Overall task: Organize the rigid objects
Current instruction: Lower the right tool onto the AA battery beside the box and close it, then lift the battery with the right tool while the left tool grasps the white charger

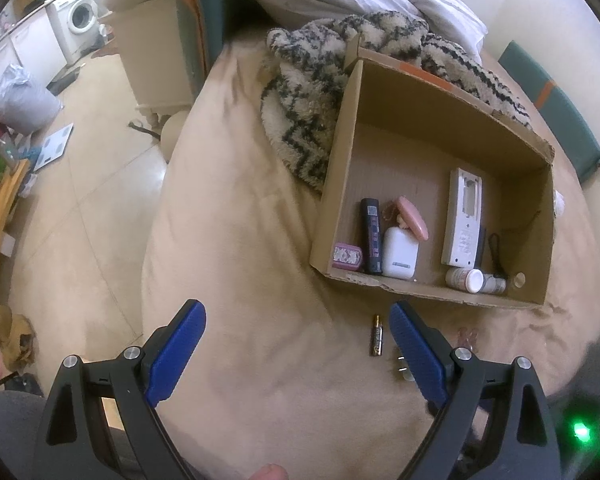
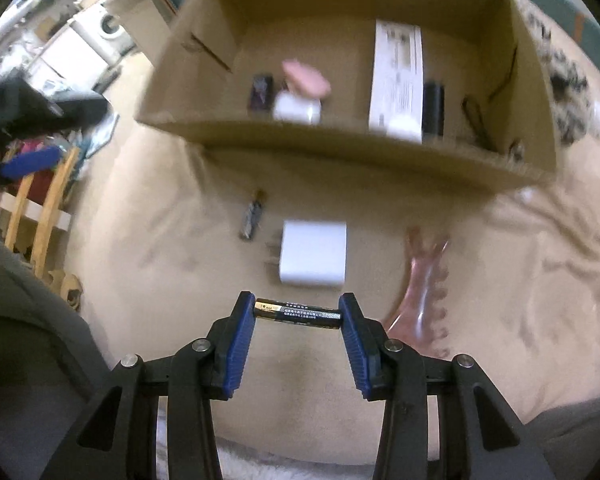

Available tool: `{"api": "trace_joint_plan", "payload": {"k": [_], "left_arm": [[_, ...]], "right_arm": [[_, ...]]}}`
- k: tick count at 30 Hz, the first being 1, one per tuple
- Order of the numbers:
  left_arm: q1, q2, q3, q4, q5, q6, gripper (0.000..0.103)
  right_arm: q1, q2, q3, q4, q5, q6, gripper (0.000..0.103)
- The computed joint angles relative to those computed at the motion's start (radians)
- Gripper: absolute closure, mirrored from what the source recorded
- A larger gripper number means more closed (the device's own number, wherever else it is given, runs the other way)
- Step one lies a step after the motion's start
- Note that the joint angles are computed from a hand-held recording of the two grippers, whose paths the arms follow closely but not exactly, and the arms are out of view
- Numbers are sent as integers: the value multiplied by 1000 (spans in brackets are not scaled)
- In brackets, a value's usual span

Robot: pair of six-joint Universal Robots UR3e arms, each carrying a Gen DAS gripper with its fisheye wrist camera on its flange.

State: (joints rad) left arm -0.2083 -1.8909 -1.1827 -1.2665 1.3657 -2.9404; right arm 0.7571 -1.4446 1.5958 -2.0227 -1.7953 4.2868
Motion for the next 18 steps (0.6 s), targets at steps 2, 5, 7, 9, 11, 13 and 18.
{"api": "trace_joint_plan", "payload": {"k": [2,5,7,9,11,13,18], "left_arm": [[-3,-3,2,0,6,-1,11],[-10,-14,7,-6,19,-2,11],[-16,-19,8,-6,29,-3,11],[-21,-22,5,4,41,-4,11],[-24,-22,-2,15,52,-5,11],[-23,-23,-5,18,61,-5,11],[-28,-39,-4,19,93,-15,11]], "right_arm": [[19,-15,-27,28,-35,8,58],[11,-61,-14,37,-66,-7,58],[-10,-62,-58,55,-83,-36,58],[-3,-79,-80,79,-122,-39,58],[-4,-91,-83,70,-161,-44,58],[0,-120,-71,67,-216,-37,58],[-8,-217,-19,35,-321,-49,58]]}}
